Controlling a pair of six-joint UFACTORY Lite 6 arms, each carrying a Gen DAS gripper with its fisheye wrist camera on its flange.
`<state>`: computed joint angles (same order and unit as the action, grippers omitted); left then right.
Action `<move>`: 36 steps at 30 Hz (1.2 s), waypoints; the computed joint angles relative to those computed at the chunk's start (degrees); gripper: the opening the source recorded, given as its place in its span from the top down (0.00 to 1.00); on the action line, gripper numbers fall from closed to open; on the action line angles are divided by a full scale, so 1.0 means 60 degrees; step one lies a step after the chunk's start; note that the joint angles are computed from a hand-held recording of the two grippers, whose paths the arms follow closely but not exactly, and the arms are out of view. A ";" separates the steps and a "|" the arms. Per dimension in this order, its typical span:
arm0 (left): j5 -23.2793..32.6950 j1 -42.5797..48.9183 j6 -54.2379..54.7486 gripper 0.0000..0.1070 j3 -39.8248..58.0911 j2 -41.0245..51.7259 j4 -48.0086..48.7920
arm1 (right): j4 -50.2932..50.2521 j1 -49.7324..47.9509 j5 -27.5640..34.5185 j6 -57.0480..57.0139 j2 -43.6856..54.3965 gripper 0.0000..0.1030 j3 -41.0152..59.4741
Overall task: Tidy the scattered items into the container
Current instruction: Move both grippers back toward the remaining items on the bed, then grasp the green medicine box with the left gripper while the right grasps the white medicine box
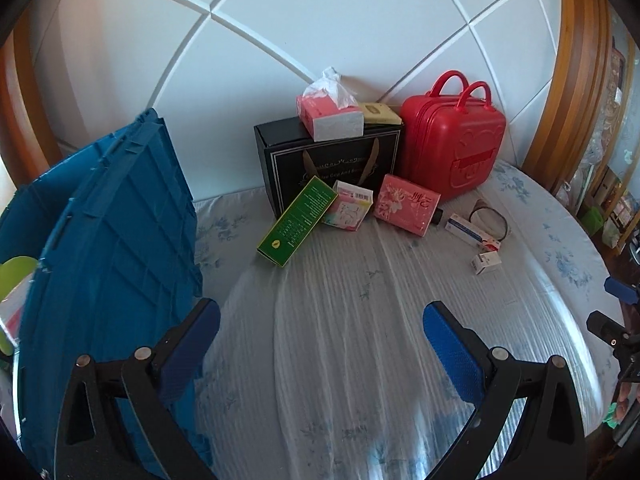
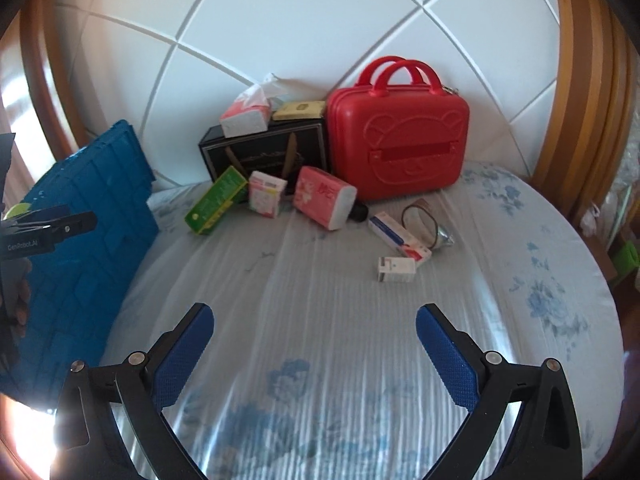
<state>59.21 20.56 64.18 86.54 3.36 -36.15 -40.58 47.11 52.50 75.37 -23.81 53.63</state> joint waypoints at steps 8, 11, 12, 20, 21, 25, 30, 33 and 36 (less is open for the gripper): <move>-0.4215 -0.2435 -0.0058 0.04 0.0133 0.2954 0.0300 | -0.0574 -0.4005 -0.4380 -0.1025 0.1870 0.00 -0.1662; -0.4839 -0.2828 -0.0661 0.04 0.1316 0.4650 0.0645 | -0.2104 -0.4820 -0.5562 0.0245 0.3337 0.00 -0.1514; -0.4930 -0.2923 -0.0852 0.04 0.1741 0.5168 0.0735 | -0.2845 -0.5027 -0.5820 0.0925 0.3872 0.00 -0.1391; -0.6614 -0.3570 -0.1655 0.04 0.3914 0.8047 0.2437 | -0.8172 -0.6066 -0.6631 0.5930 0.7263 0.00 0.0067; -0.6587 -0.3601 -0.1905 0.04 0.4308 0.8421 0.2711 | -0.8516 -0.6139 -0.6598 0.6257 0.7567 0.00 0.0263; -0.6546 -0.3691 -0.2892 0.04 0.5598 0.9539 0.3730 | -0.8508 -0.6367 -0.6328 0.6403 0.8490 0.00 0.0972; -0.5989 -0.3854 -0.3782 0.05 0.7666 1.0898 0.4325 | -0.8678 -0.6529 -0.6190 0.6325 0.9337 0.01 0.1704; -0.5907 -0.3951 -0.3906 0.15 0.8112 1.1225 0.4679 | -0.8605 -0.6596 -0.6134 0.6239 0.9496 0.22 0.1760; -0.5756 -0.3907 -0.4037 0.39 0.8343 1.1287 0.4826 | -0.8890 -0.6668 -0.6324 0.6450 0.9357 0.39 0.1603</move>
<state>24.67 -2.88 39.96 136.59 71.08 -7.20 -93.92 7.10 14.56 114.07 32.34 63.25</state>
